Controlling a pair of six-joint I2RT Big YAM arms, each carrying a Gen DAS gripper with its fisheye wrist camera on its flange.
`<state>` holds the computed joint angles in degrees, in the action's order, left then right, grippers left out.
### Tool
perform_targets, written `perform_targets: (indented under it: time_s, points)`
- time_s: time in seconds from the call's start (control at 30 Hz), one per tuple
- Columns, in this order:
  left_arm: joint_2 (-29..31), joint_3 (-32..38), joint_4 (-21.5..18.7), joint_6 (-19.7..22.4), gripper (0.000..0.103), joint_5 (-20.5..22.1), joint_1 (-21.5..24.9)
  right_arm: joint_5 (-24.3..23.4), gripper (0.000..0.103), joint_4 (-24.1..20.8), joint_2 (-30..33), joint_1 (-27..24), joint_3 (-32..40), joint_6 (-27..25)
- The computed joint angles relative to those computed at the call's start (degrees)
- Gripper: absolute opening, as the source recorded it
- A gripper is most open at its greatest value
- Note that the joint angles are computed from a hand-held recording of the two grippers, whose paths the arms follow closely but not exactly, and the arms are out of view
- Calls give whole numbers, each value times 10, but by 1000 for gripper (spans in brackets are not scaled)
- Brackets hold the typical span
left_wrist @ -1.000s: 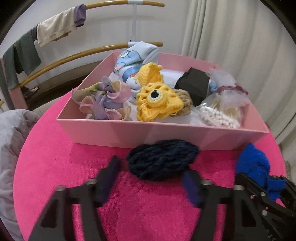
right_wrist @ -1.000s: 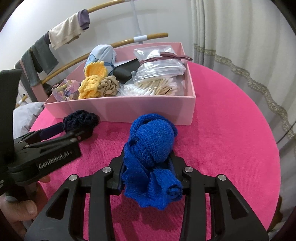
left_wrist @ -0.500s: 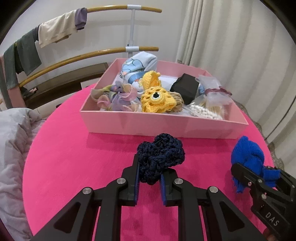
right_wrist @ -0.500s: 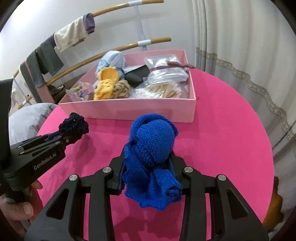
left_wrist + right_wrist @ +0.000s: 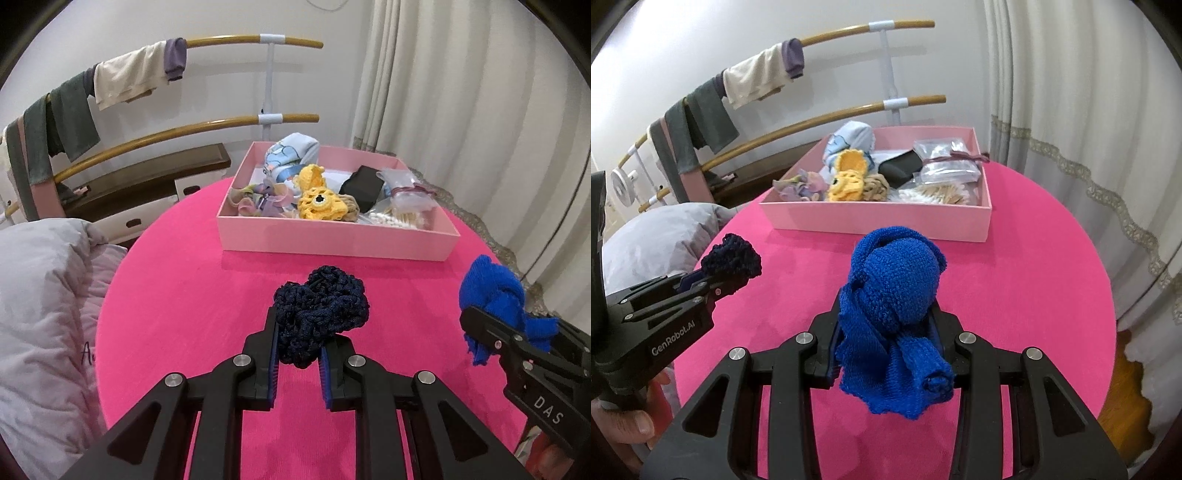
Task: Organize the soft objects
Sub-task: 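Lift both held items and carry them over the pink box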
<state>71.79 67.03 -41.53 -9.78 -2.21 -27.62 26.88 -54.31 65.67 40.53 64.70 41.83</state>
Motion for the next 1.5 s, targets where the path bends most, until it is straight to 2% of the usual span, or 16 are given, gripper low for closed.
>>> perform_targets:
  time_s: [0.27, 0.43, 0.73, 0.9, 1.13, 1.33, 1.5]
  points:
    - [-94, -38, -35, -2, 15, -5, -11, 45, 34, -31, -17, 49, 12, 28]
    - [-130, -46, -52, -6, 15, -11, -19, 67, 34, -45, -26, 72, 19, 39]
    - [-149, -41, -66, -12, 15, -27, -30, 73, 34, -45, -32, 81, 23, 40]
    - [-132, -25, -54, -10, 15, -34, -28, 62, 34, -26, -36, 71, 26, 21]
    - [-85, 27, -29, 5, 15, -22, -8, 32, 35, 8, -20, 17, 63, -52]
    - [-13, 91, -3, 15, 15, -15, 8, -9, 35, 31, 17, -48, 105, -114]
    - [70, 170, 3, 23, 15, 1, 15, -56, 35, 45, 63, -105, 157, -160]
